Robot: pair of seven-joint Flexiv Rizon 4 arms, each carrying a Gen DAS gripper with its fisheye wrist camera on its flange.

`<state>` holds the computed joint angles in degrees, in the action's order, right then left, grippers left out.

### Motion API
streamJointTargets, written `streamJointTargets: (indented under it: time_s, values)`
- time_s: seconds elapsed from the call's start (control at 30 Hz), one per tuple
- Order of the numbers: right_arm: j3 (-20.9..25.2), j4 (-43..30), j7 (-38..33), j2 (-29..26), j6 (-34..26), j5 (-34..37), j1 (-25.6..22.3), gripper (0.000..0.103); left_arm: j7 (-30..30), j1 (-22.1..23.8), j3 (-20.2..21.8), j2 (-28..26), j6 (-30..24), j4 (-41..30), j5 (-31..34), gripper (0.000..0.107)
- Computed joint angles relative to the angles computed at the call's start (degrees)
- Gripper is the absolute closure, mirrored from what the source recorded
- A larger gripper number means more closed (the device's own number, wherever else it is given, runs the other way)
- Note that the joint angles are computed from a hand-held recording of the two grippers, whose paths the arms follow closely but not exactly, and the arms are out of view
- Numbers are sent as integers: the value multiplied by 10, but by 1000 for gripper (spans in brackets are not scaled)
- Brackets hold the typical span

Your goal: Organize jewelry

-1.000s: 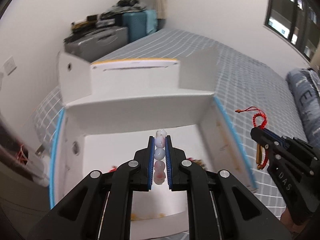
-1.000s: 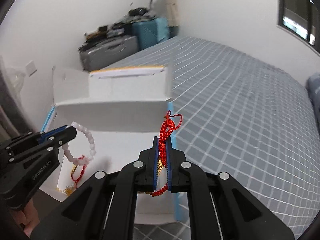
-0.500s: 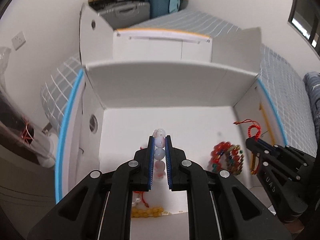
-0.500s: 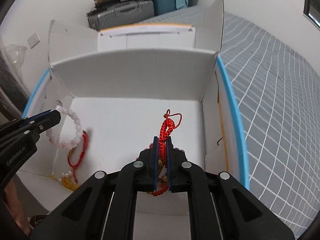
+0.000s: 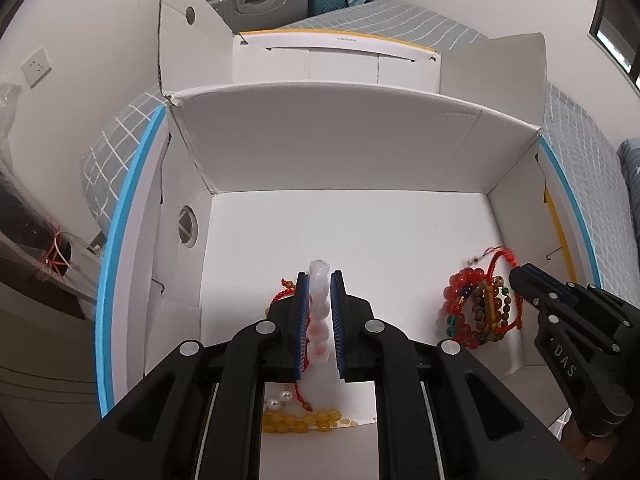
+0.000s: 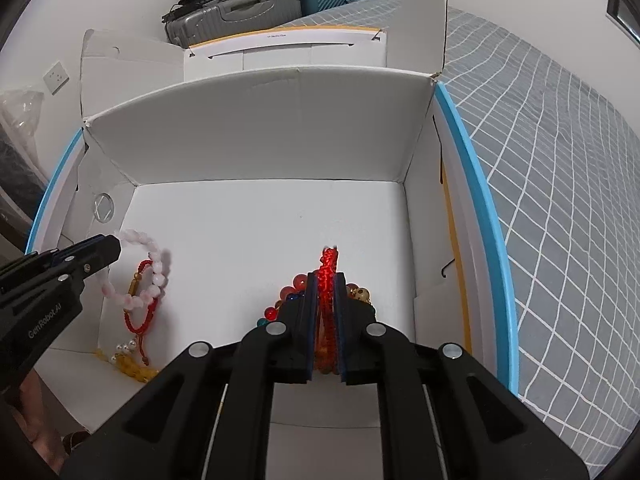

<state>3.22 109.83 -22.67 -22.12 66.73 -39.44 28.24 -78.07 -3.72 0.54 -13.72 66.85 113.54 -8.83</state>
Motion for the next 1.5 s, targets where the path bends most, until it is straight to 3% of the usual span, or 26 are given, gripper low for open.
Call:
streamJointTargets:
  time_s: [0.1,0.17,0.3,0.37,0.53,0.67,0.87,1.03,1.33,1.4,1.5]
  values:
    - [-16,10,28,12,9,-35,10,60,7,3,-2,5,6,6,-8,86]
    - [-19,14,40,20,17,-57,10,52,5,3,-1,14,20,15,-9,58]
    - [-28,37,96,53,23,-134,12,32,13,6,-3,37,67,45,-22,36]
    - [-20,45,112,65,25,-161,3,28,57,15,-22,54,101,75,-74,24]
    - [-3,76,187,103,30,-244,-18,19,125,9,-31,90,152,125,-148,11]
    - [17,97,252,129,20,-311,-36,8,148,-10,-21,123,184,165,-165,9]
    - [52,132,311,157,-8,-352,-51,8,223,-51,-5,156,218,221,-260,9]
    - [67,159,362,173,-19,-388,-58,7,225,-73,13,175,243,256,-263,9]
    - [79,179,393,181,-27,-404,-59,8,262,-121,44,189,268,291,-298,9]
    - [79,180,398,180,-28,-406,-59,8,291,-147,53,186,281,294,-337,9]
    - [79,181,395,179,-28,-404,-59,8,259,-122,41,187,281,297,-287,10]
